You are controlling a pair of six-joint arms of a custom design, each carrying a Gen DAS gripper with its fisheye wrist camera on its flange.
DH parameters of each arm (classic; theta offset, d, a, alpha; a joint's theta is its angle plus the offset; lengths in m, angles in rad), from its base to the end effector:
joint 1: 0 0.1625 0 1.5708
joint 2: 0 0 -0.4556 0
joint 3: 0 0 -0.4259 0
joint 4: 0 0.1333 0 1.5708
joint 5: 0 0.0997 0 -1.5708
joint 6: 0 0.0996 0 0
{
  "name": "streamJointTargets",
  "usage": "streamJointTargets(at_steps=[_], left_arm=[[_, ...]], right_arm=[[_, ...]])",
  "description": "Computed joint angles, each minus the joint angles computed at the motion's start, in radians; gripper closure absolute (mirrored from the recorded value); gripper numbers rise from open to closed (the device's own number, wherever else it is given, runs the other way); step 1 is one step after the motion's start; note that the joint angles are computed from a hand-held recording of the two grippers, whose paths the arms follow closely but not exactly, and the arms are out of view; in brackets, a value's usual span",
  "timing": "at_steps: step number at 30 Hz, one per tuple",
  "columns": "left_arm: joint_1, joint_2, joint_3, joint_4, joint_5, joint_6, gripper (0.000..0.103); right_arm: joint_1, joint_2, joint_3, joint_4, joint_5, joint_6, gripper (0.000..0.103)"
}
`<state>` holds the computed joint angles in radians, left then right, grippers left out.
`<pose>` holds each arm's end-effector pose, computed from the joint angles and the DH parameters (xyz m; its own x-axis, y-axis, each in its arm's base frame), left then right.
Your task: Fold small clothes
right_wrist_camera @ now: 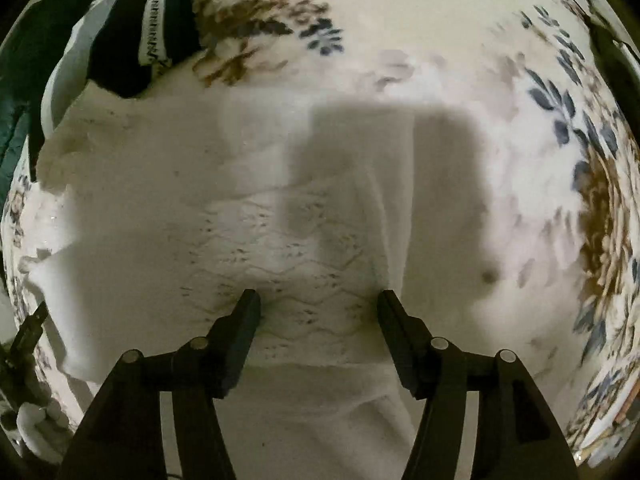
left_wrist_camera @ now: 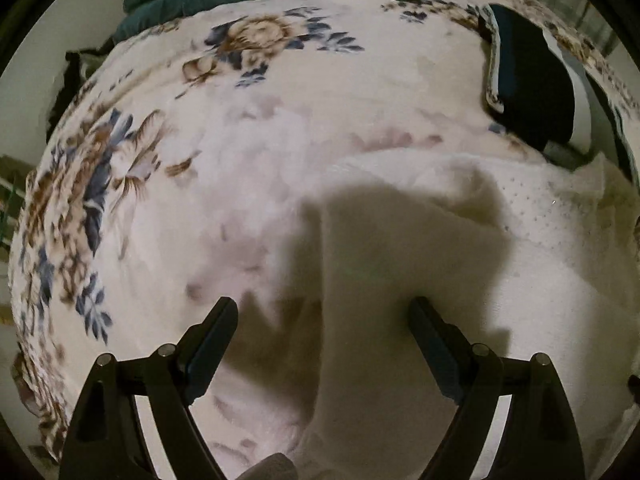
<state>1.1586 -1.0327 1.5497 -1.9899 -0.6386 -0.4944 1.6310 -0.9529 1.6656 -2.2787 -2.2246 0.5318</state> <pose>-0.0839 -0.7242 0.2744 -0.6423 -0.1592 -0.7498 0.1067 0.9501 -0.2931 0.1138 -0.6799 0.1758 -0.7133 0.4625 0.5266 0.3498 0.8860 -0.3043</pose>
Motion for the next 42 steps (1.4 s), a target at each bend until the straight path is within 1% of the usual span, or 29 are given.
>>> streamJointTargets(at_steps=[2,4,5,7,10,11,12,13,14,15,16,17,20,22,24,25,28,32,34,35,36,37,38,41,42], left_arm=[[-0.015,-0.024,0.014,-0.015,-0.004,0.008,0.016],[-0.044,-0.055,0.047,-0.045,0.007,0.035,0.016],[-0.069,-0.076,0.070,-0.047,0.023,0.038,0.016],[-0.107,-0.106,0.104,-0.029,0.039,0.013,0.016],[-0.183,-0.161,0.172,0.057,0.031,-0.104,0.016],[-0.216,-0.179,0.202,0.097,0.024,-0.160,0.016],[-0.256,-0.192,0.231,0.165,0.014,-0.239,0.016],[-0.284,-0.196,0.247,0.219,0.001,-0.296,0.016],[-0.322,-0.197,0.270,0.277,-0.024,-0.368,0.016],[-0.359,-0.190,0.290,0.331,-0.065,-0.438,0.016],[-0.402,-0.177,0.314,0.366,-0.129,-0.502,0.016],[-0.430,-0.166,0.333,0.369,-0.185,-0.534,0.016],[-0.504,-0.114,0.390,0.312,-0.356,-0.600,0.016],[-0.554,-0.064,0.429,0.225,-0.467,-0.629,0.016],[-0.585,-0.017,0.445,0.167,-0.532,-0.631,0.016],[-0.605,0.011,0.453,0.137,-0.552,-0.634,0.016],[-0.642,0.076,0.465,0.080,-0.575,-0.640,0.016],[-0.668,0.152,0.462,0.087,-0.551,-0.667,0.016],[-0.671,0.179,0.458,0.098,-0.520,-0.674,0.023],[-0.671,0.185,0.458,0.094,-0.509,-0.676,0.036],[-0.670,0.187,0.456,0.096,-0.490,-0.680,0.059],[-0.670,0.185,0.453,0.099,-0.475,-0.684,0.074],[-0.670,0.182,0.449,0.107,-0.462,-0.687,0.095],[-0.666,0.134,0.461,0.088,-0.434,-0.711,0.096],[-0.667,0.113,0.466,0.089,-0.427,-0.717,0.097]], right_arm=[[0.011,-0.033,0.007,0.004,0.018,0.006,0.040],[0.024,-0.074,0.018,0.025,0.027,0.011,0.040],[0.027,-0.102,0.027,0.035,0.043,0.009,0.040],[0.026,-0.153,0.045,0.069,0.073,0.005,0.040],[0.014,-0.229,0.069,0.118,0.126,-0.022,0.040],[0.005,-0.258,0.081,0.134,0.139,-0.039,0.040],[-0.007,-0.279,0.084,0.149,0.156,-0.064,0.040],[-0.029,-0.310,0.094,0.169,0.181,-0.101,0.040],[-0.046,-0.334,0.101,0.188,0.193,-0.126,0.040],[-0.063,-0.348,0.097,0.213,0.203,-0.150,0.040],[-0.086,-0.364,0.093,0.233,0.216,-0.177,0.040],[-0.111,-0.376,0.087,0.252,0.228,-0.202,0.040],[-0.175,-0.377,0.054,0.291,0.259,-0.282,0.040],[-0.204,-0.360,0.025,0.310,0.273,-0.334,0.040],[-0.228,-0.333,-0.010,0.327,0.294,-0.386,0.040],[-0.236,-0.315,-0.029,0.335,0.307,-0.407,0.040],[-0.263,-0.255,-0.081,0.344,0.376,-0.468,0.040],[-0.284,-0.172,-0.148,0.349,0.463,-0.511,0.040],[-0.290,-0.134,-0.177,0.349,0.497,-0.512,0.040],[-0.293,-0.111,-0.194,0.356,0.520,-0.507,0.040],[-0.296,-0.092,-0.208,0.361,0.541,-0.503,0.040],[-0.299,-0.073,-0.220,0.364,0.560,-0.494,0.040],[-0.302,-0.053,-0.235,0.368,0.579,-0.481,0.040],[-0.309,-0.006,-0.267,0.368,0.627,-0.439,0.040],[-0.312,0.004,-0.271,0.364,0.647,-0.426,0.042]])
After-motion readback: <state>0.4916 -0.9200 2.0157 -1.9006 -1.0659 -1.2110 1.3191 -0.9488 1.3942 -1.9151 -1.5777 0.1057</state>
